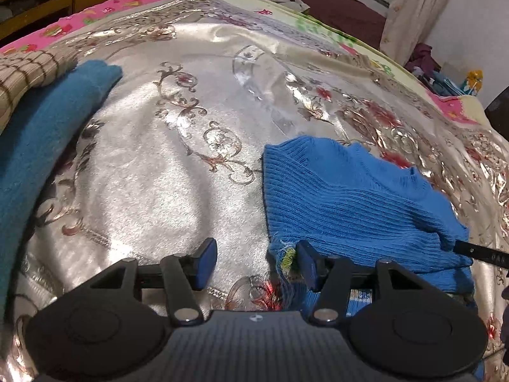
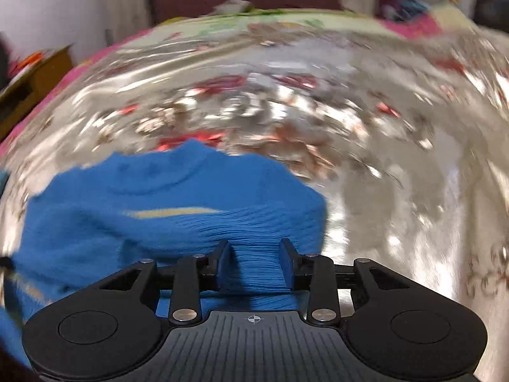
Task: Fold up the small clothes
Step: 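Lift the hem and fold it toward the collar with both grippers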
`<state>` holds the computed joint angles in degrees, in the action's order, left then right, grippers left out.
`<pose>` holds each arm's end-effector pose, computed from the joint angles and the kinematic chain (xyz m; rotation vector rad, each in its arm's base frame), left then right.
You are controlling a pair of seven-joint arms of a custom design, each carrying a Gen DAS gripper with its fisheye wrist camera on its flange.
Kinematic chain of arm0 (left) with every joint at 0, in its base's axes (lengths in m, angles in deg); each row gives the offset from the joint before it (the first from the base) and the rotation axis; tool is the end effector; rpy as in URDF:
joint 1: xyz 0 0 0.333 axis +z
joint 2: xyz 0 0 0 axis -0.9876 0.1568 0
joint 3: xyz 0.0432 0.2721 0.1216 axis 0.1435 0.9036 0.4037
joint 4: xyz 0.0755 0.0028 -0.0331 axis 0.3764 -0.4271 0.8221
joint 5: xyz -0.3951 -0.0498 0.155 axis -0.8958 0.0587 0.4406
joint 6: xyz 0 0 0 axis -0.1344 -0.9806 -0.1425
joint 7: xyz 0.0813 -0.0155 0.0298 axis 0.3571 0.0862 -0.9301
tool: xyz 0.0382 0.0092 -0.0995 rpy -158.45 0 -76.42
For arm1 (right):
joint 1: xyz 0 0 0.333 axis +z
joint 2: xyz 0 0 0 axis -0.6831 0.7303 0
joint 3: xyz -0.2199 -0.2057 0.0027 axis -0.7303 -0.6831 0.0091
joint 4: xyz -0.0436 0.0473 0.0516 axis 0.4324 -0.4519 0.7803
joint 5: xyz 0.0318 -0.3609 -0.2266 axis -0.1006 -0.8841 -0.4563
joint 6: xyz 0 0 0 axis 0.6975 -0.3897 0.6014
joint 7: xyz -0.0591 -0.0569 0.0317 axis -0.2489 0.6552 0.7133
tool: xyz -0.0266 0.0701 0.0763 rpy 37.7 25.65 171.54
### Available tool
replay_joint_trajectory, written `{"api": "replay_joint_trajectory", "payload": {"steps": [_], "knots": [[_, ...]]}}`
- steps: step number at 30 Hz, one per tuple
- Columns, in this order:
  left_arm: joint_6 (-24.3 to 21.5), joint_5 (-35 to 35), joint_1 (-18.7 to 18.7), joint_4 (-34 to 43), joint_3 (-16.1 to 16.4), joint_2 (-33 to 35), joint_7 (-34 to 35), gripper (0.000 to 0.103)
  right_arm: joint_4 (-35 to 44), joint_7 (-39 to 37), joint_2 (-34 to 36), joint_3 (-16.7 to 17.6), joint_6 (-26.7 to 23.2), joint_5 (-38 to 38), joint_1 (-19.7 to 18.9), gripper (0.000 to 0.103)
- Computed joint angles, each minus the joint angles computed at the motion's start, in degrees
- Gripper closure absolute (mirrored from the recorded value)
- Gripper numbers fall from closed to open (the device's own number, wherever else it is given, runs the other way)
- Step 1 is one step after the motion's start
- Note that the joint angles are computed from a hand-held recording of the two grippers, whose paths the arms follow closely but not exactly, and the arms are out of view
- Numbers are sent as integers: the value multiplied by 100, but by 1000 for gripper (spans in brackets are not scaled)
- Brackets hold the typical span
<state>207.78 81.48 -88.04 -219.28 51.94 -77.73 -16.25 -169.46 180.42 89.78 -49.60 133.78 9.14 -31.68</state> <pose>0.5190 -0.1888 0.4542 -2.1332 1.6623 -0.9117 0.6009 0.1484 0.4551 -1.7776 1.7837 -0.5491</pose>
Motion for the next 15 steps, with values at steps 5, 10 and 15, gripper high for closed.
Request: {"api": "replay_joint_trajectory", "payload": {"steps": [5, 10, 15], "knots": [[20, 22, 20, -26, -13, -9, -52, 44, -73, 496, -143, -31, -12, -638, -84, 69], [41, 170, 53, -37, -56, -19, -142, 44, -307, -696, -274, -14, 518, 230, 13, 68], [46, 132, 27, 9, -16, 40, -94, 43, -154, -1274, -95, 46, 352, 536, 81, 64]]}}
